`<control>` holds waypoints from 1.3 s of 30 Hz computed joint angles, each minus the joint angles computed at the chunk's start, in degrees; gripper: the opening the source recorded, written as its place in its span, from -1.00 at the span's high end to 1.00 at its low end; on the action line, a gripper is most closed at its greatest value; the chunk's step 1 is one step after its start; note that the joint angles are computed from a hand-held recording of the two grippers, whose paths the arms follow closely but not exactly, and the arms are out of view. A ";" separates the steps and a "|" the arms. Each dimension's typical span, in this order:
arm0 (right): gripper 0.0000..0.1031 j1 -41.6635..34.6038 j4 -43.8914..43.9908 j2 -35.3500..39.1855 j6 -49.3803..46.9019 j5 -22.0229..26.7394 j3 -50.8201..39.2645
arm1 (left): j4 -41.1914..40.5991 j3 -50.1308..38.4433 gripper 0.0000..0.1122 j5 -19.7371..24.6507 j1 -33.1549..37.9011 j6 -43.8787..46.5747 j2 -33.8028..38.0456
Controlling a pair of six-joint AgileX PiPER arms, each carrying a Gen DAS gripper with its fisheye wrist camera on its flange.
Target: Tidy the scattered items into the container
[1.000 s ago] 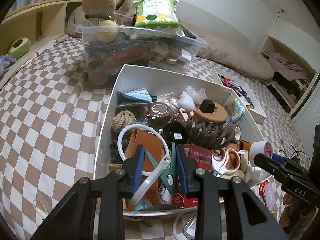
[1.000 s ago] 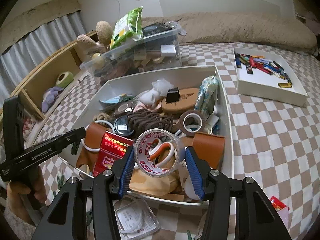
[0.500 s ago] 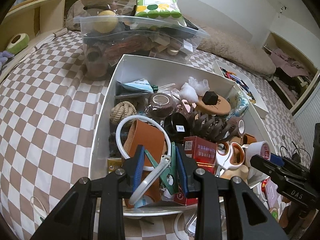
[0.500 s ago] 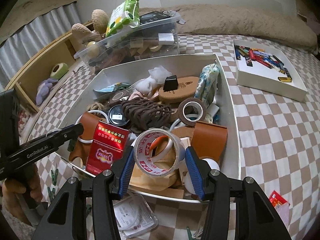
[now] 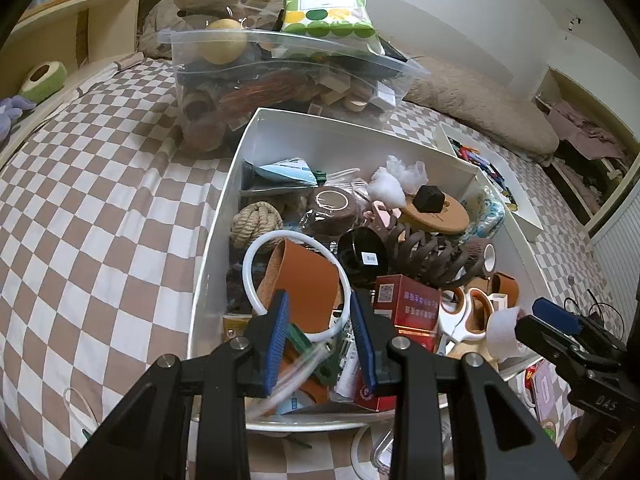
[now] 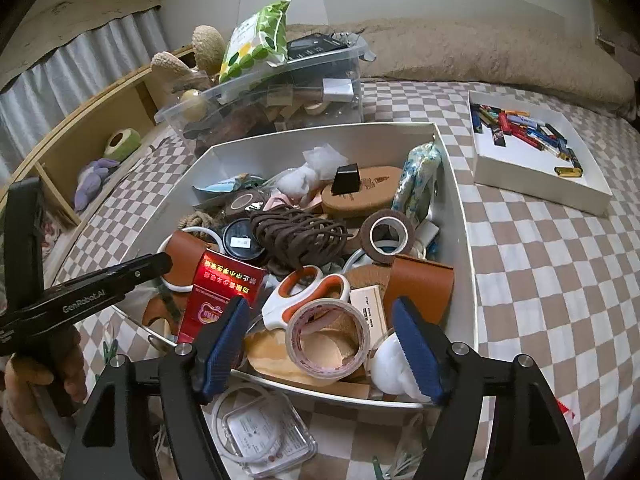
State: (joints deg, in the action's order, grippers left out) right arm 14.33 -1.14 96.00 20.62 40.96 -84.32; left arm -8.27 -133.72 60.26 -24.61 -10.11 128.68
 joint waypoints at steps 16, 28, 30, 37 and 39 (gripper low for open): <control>-0.44 -0.45 0.15 -1.02 0.55 -1.11 0.90 | 1.60 1.01 0.43 -0.44 -1.06 0.03 -1.74; -0.81 0.03 -3.27 -2.05 3.61 -2.80 1.86 | 7.27 4.71 -0.81 -3.28 -2.85 -1.87 -4.55; -0.88 0.46 -4.96 -2.01 4.81 -2.69 1.77 | 8.01 3.86 -0.83 -2.47 -3.12 -1.91 -4.25; -0.92 0.77 -6.53 -2.45 5.80 -3.17 2.08 | 8.45 4.74 -0.83 -3.24 -3.60 -1.60 -5.19; -0.94 1.06 -8.45 -2.79 7.60 -3.81 2.57 | 8.52 5.05 -0.83 -3.52 -3.68 -1.57 -5.49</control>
State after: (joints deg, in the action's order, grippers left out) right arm 15.39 -9.59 93.21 28.22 37.16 -81.75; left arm 0.24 -128.67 56.75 -28.30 -11.69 123.19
